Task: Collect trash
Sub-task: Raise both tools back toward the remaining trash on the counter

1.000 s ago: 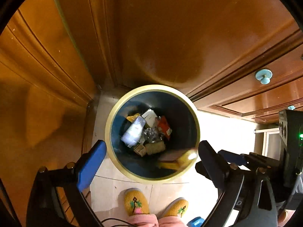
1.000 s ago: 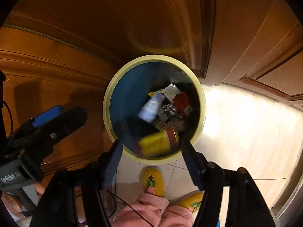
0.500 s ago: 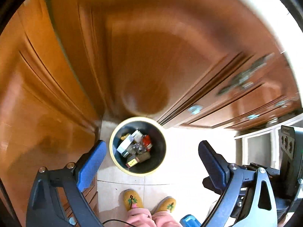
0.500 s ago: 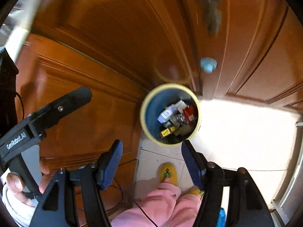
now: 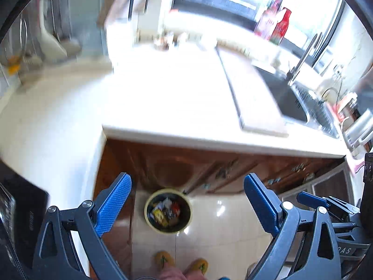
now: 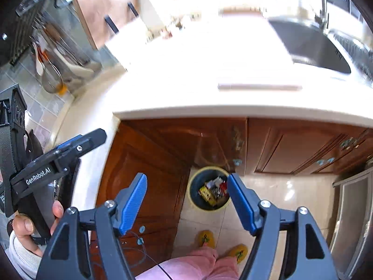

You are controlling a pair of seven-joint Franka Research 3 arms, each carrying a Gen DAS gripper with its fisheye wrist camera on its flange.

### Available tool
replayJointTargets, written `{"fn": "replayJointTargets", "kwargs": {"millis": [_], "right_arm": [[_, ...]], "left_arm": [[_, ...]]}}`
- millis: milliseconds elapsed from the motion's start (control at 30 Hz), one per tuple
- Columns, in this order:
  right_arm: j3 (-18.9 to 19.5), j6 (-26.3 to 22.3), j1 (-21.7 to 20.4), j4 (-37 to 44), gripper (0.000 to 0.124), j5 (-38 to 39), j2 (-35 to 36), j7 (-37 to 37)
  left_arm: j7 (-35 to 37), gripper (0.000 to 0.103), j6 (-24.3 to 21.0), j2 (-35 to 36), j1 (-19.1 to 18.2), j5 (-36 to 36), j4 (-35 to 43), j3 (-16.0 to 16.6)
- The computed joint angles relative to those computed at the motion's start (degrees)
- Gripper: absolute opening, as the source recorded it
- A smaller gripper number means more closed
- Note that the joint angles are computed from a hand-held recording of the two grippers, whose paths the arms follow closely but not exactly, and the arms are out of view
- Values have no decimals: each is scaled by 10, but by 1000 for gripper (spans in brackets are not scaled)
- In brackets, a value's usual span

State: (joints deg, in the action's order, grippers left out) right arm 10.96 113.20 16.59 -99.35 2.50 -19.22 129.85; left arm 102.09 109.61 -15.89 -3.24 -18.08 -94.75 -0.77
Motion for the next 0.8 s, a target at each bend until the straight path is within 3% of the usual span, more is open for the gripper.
{"fn": "replayJointTargets", "kwargs": {"millis": [200, 533, 800], "right_arm": [[8, -53, -6, 96, 73, -52, 36, -10], [9, -62, 3, 222, 73, -134, 102, 6], [1, -83, 43, 335, 73, -230, 189, 40]], "left_arm": [[-2, 96, -9, 41, 2, -5, 90, -4], [28, 96, -35, 123, 21, -21, 235, -21], [71, 96, -61, 197, 46, -29, 341, -47]]}}
